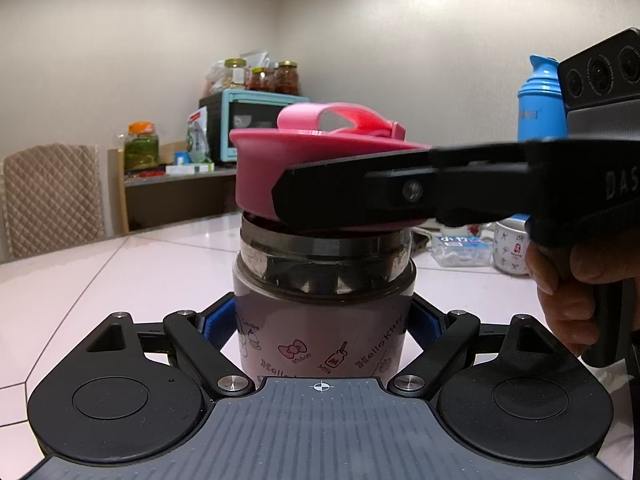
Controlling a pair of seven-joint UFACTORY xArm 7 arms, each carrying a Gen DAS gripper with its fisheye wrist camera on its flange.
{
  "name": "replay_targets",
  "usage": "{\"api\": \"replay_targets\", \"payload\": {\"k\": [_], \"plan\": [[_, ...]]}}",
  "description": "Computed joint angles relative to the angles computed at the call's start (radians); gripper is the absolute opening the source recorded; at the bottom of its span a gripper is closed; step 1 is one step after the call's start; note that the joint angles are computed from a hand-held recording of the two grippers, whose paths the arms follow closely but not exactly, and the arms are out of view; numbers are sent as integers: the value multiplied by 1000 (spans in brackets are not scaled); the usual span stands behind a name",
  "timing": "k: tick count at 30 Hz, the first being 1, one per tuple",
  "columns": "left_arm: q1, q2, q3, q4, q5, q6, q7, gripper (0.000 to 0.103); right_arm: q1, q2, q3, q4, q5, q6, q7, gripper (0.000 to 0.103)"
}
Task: Unscrew bottle cap and pour
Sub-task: 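Lift the unscrewed pink lid off the jar with the right gripper, then lower the pink lid onto the table beside the jar and release it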
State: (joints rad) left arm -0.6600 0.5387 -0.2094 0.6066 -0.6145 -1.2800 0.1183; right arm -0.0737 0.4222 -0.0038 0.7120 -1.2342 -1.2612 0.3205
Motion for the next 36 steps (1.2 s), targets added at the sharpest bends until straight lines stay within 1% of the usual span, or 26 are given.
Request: {"api": "replay_targets", "payload": {"k": [9,14,20,27,31,36], "plan": [[-9,5,0,12,-19,1,17,90,-3,-22,2,-18,25,-23,-2,85],[-11,5,-1,13,-26,-1,22,90,-7,-31,4,-28,64,-32,-3,85],[-20,8,-7,19,-58,-3,25,90,-15,-33,4,-37,113,-43,-2,85],[-42,3,-17,34,-135,3,45,90,-20,-30,6,-48,165,-43,-5,85],[-53,2,-24,42,-182,6,52,89,-22,-22,8,-59,213,-42,-19,85],[-73,3,-33,61,-264,0,73,89,-28,0,10,-62,259,-29,-26,85]]}}
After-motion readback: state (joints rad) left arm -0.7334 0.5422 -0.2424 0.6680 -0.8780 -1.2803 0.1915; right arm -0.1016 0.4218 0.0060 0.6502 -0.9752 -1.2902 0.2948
